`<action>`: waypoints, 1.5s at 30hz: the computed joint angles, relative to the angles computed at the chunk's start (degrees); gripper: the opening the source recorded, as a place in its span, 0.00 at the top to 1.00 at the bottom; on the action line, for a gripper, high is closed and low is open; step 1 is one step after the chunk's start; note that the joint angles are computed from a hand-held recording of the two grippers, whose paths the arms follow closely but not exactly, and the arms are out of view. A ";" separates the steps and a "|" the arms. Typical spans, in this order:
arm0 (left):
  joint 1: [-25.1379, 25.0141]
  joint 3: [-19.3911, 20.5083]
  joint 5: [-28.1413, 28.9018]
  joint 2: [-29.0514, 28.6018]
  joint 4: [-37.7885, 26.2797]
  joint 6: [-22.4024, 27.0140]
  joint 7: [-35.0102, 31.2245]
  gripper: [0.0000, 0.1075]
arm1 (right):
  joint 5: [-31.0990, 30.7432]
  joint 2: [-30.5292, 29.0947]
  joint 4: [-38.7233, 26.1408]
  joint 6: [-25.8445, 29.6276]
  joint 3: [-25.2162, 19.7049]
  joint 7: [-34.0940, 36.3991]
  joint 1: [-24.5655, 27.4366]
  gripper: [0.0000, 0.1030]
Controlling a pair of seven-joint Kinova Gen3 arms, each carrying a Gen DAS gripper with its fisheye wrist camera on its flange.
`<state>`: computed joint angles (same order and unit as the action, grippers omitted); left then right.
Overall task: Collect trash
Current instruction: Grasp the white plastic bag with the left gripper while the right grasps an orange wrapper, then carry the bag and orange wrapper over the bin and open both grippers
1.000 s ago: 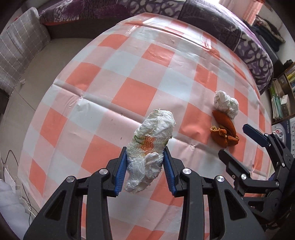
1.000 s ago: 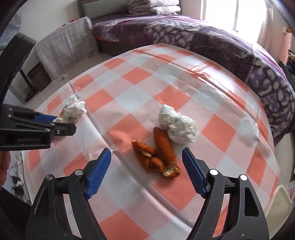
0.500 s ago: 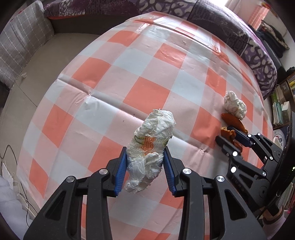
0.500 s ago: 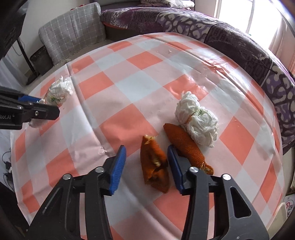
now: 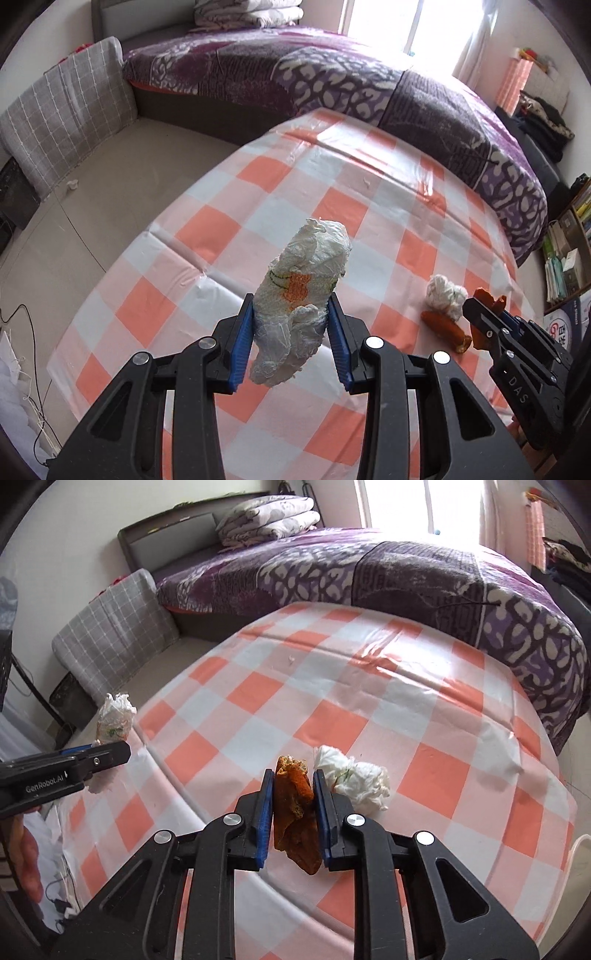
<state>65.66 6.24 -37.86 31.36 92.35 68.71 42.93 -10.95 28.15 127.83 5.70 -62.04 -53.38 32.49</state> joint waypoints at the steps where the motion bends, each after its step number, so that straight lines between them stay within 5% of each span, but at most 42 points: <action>1: 0.51 -0.26 -0.37 0.54 -1.24 1.81 -0.06 0.65 | -0.62 -0.25 0.12 -0.29 -1.05 -0.44 1.19 0.81; 10: 3.44 -1.67 -3.44 6.52 -12.39 13.93 -4.40 0.65 | 0.28 -4.11 1.88 -4.78 -4.82 -9.02 8.05 0.80; 21: 4.29 -4.22 -4.39 11.52 -22.15 15.32 -11.93 0.65 | 6.57 -5.61 1.25 -3.65 -6.26 -16.00 13.95 0.80; 45: 6.07 -10.57 -3.57 20.87 -43.34 15.13 -27.80 0.65 | -2.74 -5.69 -1.84 2.47 -9.74 -2.70 29.09 0.80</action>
<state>71.74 -4.34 -41.43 52.23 49.01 83.83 15.13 -13.69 22.45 125.98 8.17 -71.78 -56.07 61.58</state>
